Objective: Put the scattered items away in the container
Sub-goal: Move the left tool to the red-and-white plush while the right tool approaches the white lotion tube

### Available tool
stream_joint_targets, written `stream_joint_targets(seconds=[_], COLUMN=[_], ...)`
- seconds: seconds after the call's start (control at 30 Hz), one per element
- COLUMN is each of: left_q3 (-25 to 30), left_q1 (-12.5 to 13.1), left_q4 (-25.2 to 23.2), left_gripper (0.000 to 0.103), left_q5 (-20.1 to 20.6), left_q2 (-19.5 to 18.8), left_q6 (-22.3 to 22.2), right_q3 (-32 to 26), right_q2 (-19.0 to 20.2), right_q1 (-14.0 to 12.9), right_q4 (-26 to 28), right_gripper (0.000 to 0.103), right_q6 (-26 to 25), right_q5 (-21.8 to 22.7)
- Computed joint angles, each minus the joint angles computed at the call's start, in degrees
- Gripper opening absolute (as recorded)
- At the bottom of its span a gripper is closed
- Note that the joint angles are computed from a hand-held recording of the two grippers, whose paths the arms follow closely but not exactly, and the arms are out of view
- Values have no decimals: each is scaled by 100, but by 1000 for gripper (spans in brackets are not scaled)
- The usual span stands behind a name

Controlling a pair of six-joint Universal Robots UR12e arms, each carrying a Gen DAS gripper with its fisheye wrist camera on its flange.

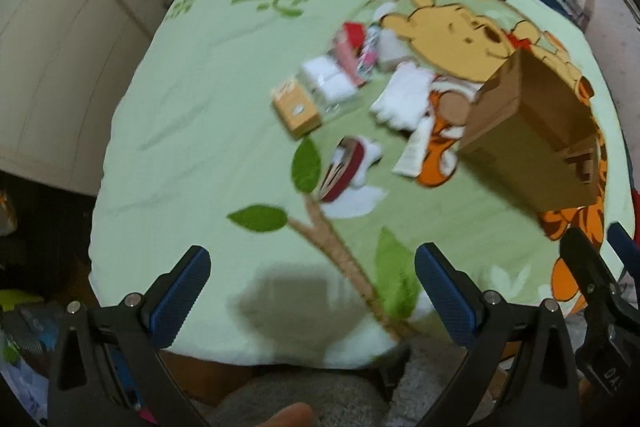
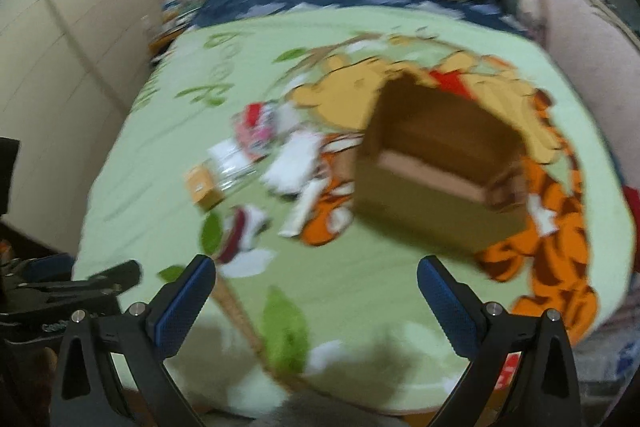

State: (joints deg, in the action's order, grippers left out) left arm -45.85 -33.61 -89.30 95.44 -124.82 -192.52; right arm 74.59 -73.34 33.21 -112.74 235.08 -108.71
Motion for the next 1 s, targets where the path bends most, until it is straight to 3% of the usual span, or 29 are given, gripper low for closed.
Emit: stream_joint_targets(seconds=[0.2,0.4,0.63,0.83,0.9,1.0], left_q3=[-582,-1167,-1046,-719,-678,-615], left_q1=[170,179,30,16,-25,-53], left_q4=[-75,812,1305,1521,1705,1898], left_gripper=[103,103,102,102,100,85], left_q5=[-512,-586,-286,-938,-886,-890], left_q2=[192,291,-180,-704,-821,-957], left_q6=[94,51,639,934,999,1113], right_q3=[77,150,524,865,955,1058], right_q2=[227,299,164,36,16,15], right_q1=[79,178,146,82,79,95], right_q4=[-735,-1015,-934,-780,-764,-788], right_gripper=[103,103,103,103,103,103], right_q6=[-457,-545,-262,48,87,56], right_q5=[199,15,-142,-126,-146,-224])
